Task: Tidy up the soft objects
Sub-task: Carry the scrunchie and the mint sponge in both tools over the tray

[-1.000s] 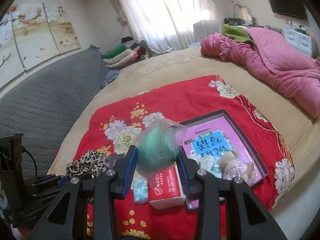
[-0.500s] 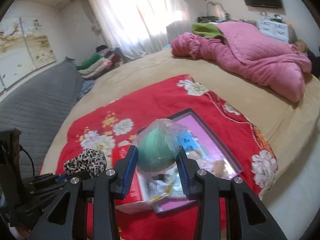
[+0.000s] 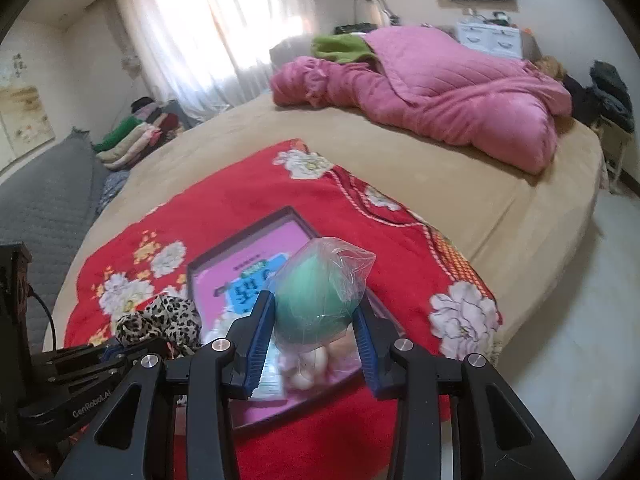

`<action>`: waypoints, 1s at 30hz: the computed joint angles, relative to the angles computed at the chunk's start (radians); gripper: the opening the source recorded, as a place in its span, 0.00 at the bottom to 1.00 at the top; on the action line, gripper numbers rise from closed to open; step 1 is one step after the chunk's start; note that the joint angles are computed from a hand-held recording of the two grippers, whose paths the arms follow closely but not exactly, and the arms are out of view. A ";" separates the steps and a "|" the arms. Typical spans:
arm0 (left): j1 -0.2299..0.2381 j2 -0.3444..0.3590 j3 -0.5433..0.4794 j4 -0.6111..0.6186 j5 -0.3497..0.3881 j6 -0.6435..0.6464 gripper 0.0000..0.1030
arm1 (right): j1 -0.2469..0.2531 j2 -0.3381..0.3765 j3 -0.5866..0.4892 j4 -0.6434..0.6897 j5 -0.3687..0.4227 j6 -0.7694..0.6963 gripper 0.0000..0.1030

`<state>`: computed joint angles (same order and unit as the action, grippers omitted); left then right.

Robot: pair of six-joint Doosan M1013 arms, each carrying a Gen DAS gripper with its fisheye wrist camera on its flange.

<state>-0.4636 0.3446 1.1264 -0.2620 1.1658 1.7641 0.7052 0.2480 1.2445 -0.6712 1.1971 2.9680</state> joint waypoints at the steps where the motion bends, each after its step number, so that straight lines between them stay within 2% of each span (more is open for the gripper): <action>1: -0.004 0.003 -0.001 0.000 0.002 0.000 0.10 | -0.004 -0.001 0.006 0.002 0.010 -0.001 0.39; 12: -0.033 0.044 -0.013 0.032 0.026 -0.013 0.10 | -0.038 -0.001 0.056 0.055 0.011 -0.008 0.39; 19: -0.034 0.065 -0.018 0.036 0.040 -0.016 0.10 | -0.065 -0.008 0.096 0.052 -0.077 0.057 0.39; 22: -0.033 0.069 -0.018 0.038 0.040 -0.016 0.10 | -0.073 0.008 0.086 0.075 -0.060 0.042 0.39; 26: -0.030 0.072 -0.016 0.034 0.040 -0.011 0.10 | -0.073 0.037 0.056 0.116 0.038 -0.031 0.39; 30: -0.028 0.072 -0.014 0.026 0.040 -0.011 0.10 | -0.084 0.042 0.065 0.161 0.036 -0.069 0.39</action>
<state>-0.4921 0.4169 1.1123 -0.2362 1.2057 1.7528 0.6211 0.2901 1.3092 -0.5098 1.2331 2.8986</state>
